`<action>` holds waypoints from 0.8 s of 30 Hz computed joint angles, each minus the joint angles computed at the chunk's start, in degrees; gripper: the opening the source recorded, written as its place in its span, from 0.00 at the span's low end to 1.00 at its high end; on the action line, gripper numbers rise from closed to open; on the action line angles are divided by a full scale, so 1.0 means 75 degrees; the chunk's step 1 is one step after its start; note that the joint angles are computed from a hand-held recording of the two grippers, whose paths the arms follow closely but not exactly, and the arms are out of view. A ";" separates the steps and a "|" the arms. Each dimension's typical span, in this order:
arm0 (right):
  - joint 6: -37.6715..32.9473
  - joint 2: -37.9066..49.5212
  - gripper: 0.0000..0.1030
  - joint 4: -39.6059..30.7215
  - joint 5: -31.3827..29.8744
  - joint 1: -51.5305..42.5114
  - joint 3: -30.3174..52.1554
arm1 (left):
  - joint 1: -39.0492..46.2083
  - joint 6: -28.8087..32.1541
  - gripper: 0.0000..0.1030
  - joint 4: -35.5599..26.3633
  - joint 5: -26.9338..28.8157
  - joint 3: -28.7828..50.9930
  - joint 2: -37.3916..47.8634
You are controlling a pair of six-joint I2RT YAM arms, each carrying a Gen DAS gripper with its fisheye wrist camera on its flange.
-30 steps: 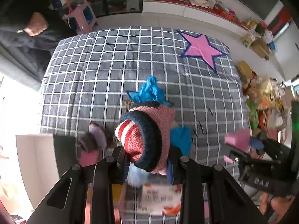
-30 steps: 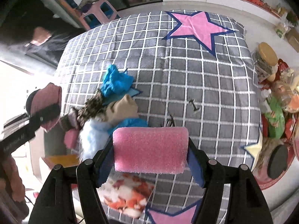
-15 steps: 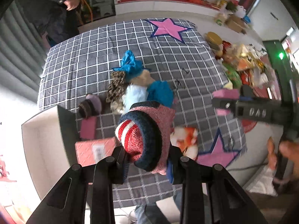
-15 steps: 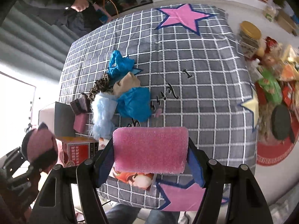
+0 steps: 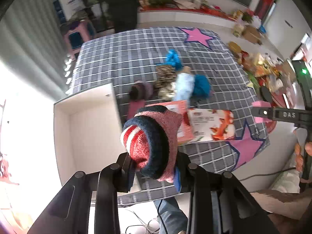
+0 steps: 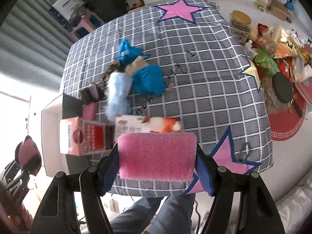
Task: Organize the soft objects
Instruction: 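Carry the knit hat and pink sponge with both tools over the white box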
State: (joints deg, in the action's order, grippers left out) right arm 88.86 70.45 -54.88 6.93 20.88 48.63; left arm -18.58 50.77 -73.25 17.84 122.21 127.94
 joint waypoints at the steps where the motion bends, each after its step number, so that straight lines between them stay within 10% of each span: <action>1: -0.0039 0.0176 0.69 0.0003 0.0017 0.0047 0.0175 | 0.0122 -0.0014 0.33 0.0041 -0.0007 0.0084 0.0052; 24: -0.4423 0.6012 0.69 -0.1358 -0.0020 -0.0018 0.7652 | 0.1727 -0.1432 0.33 -0.0796 0.0030 0.3678 0.2332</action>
State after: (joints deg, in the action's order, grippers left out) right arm 55.68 115.53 -65.06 6.78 20.75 106.01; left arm -5.62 40.03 -79.22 18.06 149.80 145.43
